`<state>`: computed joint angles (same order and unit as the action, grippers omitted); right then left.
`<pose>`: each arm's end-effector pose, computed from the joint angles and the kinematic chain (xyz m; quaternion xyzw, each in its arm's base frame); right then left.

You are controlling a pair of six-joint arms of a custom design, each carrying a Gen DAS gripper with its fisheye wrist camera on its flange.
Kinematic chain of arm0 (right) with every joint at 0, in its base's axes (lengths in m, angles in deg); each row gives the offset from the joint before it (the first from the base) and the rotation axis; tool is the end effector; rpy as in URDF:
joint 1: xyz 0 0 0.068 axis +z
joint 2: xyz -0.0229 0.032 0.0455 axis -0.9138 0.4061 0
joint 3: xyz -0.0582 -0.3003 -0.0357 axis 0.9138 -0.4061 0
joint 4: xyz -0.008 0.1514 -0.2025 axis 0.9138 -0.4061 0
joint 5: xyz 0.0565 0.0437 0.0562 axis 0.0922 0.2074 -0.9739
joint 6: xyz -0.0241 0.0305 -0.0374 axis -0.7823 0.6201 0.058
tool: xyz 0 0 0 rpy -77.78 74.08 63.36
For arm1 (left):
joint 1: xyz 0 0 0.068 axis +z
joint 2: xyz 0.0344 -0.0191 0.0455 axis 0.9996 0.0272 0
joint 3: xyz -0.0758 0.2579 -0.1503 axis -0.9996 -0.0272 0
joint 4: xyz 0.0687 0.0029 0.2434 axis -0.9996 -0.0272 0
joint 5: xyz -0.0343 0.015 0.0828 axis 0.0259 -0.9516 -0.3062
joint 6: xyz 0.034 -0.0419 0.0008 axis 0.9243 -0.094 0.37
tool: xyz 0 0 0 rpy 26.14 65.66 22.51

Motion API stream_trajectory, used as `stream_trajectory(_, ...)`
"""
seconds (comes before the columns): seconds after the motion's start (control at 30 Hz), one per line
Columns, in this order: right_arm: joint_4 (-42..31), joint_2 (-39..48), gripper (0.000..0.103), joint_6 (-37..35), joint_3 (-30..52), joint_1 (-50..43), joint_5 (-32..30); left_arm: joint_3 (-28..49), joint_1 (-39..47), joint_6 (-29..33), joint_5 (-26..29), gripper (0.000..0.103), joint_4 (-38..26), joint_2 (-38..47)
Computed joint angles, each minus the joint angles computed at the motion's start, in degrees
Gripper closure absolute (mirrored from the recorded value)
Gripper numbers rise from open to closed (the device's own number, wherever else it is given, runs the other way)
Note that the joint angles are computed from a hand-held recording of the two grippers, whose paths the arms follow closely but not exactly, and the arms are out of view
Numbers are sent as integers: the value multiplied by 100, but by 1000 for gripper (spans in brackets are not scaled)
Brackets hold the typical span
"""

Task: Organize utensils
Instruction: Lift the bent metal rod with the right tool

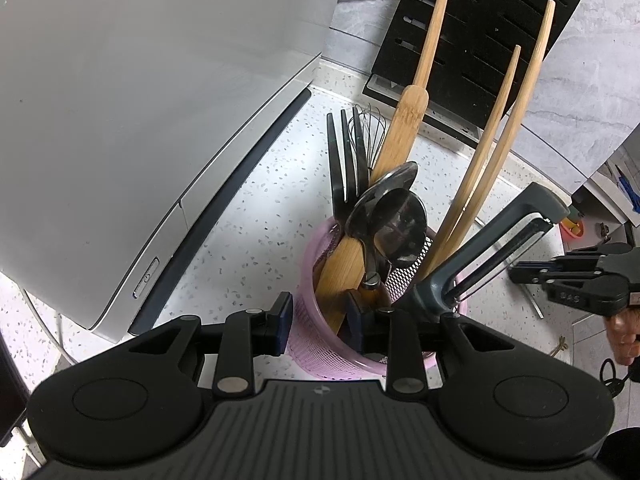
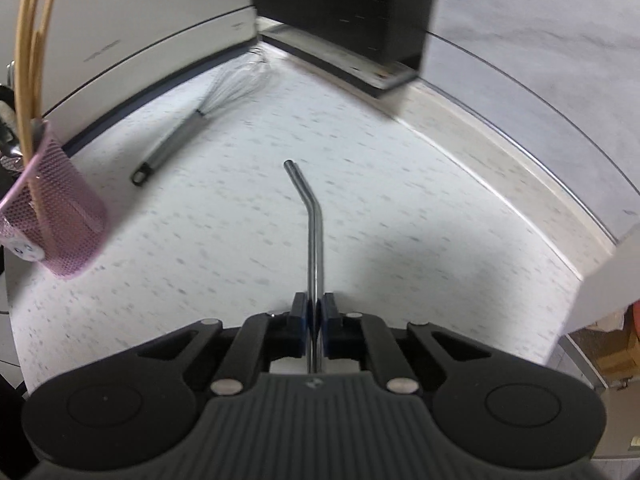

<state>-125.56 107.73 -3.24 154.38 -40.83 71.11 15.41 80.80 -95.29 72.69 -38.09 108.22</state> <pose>0.3260 0.1563 0.2676 -0.2710 0.9388 0.0690 0.2009 0.2557 -0.0378 0.3029 -0.0341 0.9614 -0.0947 0.2562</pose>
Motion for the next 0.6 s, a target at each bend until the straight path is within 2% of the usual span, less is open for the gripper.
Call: stream_trajectory(0.6,-295,-695,99,-699,-546,-1548,-338,-33,40,0,43,65,50,36)
